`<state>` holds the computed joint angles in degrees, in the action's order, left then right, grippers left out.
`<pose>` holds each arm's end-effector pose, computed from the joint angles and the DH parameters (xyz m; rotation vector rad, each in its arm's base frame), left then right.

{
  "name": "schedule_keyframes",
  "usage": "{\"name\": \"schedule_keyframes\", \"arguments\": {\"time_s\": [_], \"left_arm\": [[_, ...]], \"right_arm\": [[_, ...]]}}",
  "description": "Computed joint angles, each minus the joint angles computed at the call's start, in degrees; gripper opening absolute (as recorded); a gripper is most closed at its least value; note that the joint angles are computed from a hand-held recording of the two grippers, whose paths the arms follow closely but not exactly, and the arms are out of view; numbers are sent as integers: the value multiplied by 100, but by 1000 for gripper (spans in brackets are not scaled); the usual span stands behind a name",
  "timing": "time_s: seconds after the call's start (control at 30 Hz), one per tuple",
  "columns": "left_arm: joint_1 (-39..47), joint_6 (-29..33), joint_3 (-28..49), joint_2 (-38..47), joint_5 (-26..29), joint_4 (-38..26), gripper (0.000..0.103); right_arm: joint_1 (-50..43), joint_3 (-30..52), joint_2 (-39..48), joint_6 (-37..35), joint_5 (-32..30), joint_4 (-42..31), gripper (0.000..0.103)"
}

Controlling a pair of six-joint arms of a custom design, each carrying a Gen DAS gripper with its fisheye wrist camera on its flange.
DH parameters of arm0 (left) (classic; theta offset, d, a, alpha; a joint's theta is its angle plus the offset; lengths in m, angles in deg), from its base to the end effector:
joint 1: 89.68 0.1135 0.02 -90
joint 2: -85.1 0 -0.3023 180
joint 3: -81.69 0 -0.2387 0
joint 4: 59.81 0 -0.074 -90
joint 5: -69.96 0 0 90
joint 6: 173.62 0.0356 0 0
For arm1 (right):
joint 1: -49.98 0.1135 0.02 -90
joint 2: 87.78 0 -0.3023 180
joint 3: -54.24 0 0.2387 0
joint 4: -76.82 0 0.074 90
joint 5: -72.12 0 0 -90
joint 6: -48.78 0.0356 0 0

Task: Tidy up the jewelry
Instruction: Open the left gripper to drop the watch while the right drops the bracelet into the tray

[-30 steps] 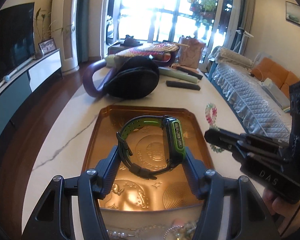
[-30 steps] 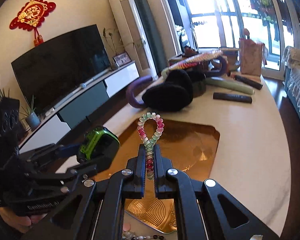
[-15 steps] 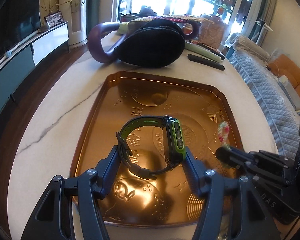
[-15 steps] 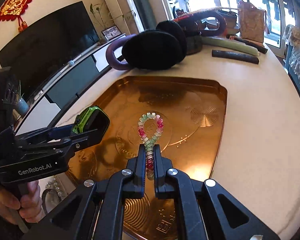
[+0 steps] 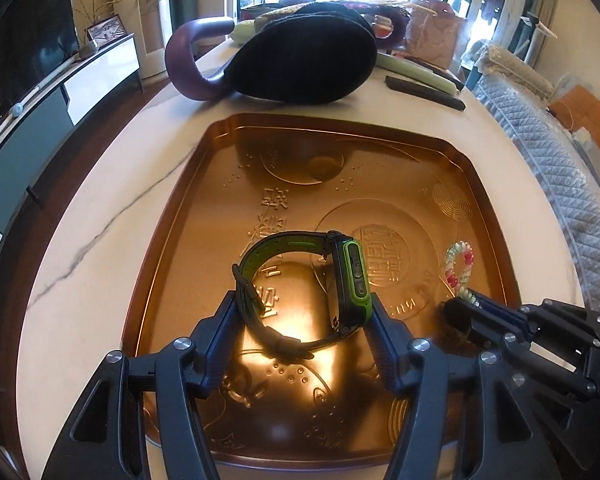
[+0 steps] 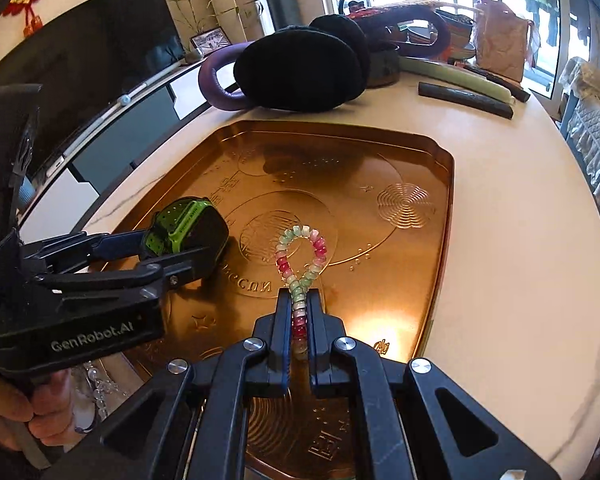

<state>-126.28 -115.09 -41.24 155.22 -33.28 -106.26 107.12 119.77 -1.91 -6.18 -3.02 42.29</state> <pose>0.1693 -0.1156 0.2503 0.0338 2.5723 -0.1451 0.1620 0.2340 0.2434 -0.3800 2.4873 0.3459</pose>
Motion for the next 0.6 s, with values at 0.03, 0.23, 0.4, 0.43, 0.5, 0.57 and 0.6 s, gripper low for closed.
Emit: {"name": "schedule_keyframes", "arguments": {"time_s": [0.03,0.23,0.4,0.43,0.5,0.57,0.6], "left_arm": [[16,-27,0,1,-16,-7,61],[143,-59,-26,-35,214,-38,69],[284,-452,-92,-679,248,-340,91],[347,-512,-84,-884,331,-467,92],[307,-583,-14,-1191,285,-795,92],[1,-725,49,-1517,-22,-1175,92],[-272,-887,94,-1713,-325,-1425,92]], "right_arm": [[-4,-43,-19,34,-4,48,7],[-116,-166,-110,274,-206,210,30],[-143,-297,-379,559,-254,237,59],[-140,-299,-439,606,-269,209,59],[-30,-278,-658,683,-204,88,61],[153,-223,-838,722,-21,-80,63],[275,-177,-937,753,94,-197,64]]}}
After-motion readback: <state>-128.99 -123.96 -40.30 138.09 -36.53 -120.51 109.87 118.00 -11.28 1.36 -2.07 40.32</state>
